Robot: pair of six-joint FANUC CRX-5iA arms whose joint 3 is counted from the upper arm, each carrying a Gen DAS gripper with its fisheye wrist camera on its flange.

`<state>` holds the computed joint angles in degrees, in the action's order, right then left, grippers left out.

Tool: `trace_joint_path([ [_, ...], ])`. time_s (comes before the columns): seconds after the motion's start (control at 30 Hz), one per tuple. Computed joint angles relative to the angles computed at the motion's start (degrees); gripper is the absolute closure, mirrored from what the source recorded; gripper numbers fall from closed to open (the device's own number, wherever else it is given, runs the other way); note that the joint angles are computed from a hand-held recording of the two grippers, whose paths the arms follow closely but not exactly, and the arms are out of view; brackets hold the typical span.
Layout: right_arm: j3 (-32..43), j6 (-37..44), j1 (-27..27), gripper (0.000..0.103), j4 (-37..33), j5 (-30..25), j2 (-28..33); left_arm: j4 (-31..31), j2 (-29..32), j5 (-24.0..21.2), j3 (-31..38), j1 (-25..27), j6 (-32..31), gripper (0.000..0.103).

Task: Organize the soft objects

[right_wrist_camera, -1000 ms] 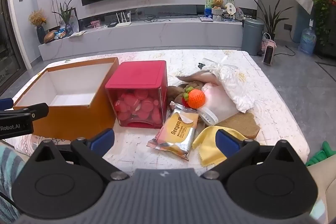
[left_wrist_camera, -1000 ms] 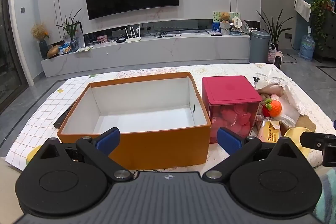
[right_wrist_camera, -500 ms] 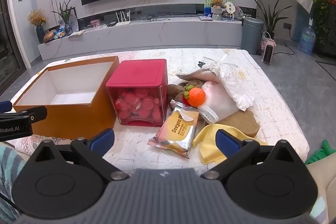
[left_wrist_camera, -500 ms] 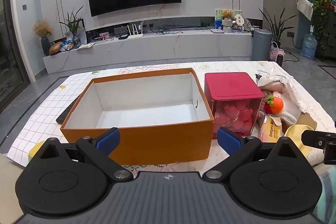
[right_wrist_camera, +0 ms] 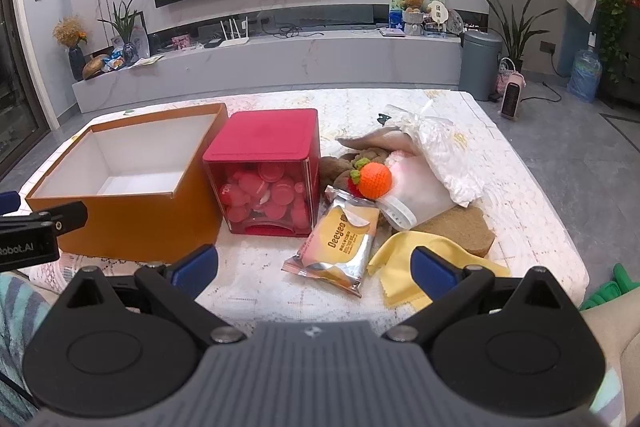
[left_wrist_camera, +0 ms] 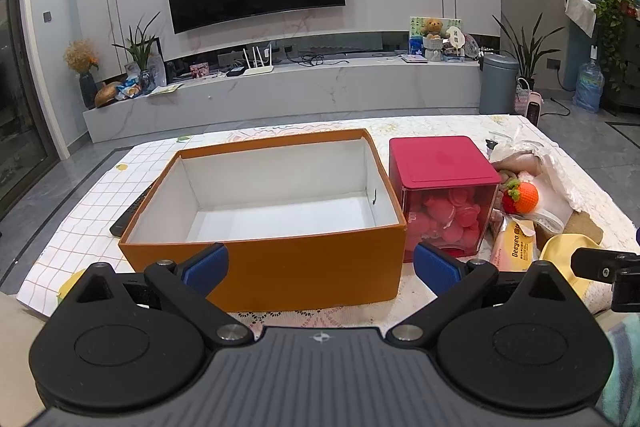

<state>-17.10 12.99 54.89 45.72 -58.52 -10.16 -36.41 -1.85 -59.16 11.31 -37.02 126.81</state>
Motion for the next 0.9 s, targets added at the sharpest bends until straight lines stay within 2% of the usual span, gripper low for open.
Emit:
trace_joint_path([
  [0.9,0.36,0.40,0.68,0.003,-0.82,-0.98,0.01,-0.36,-0.01,-1.25,0.12,-0.62,-0.07,0.000],
])
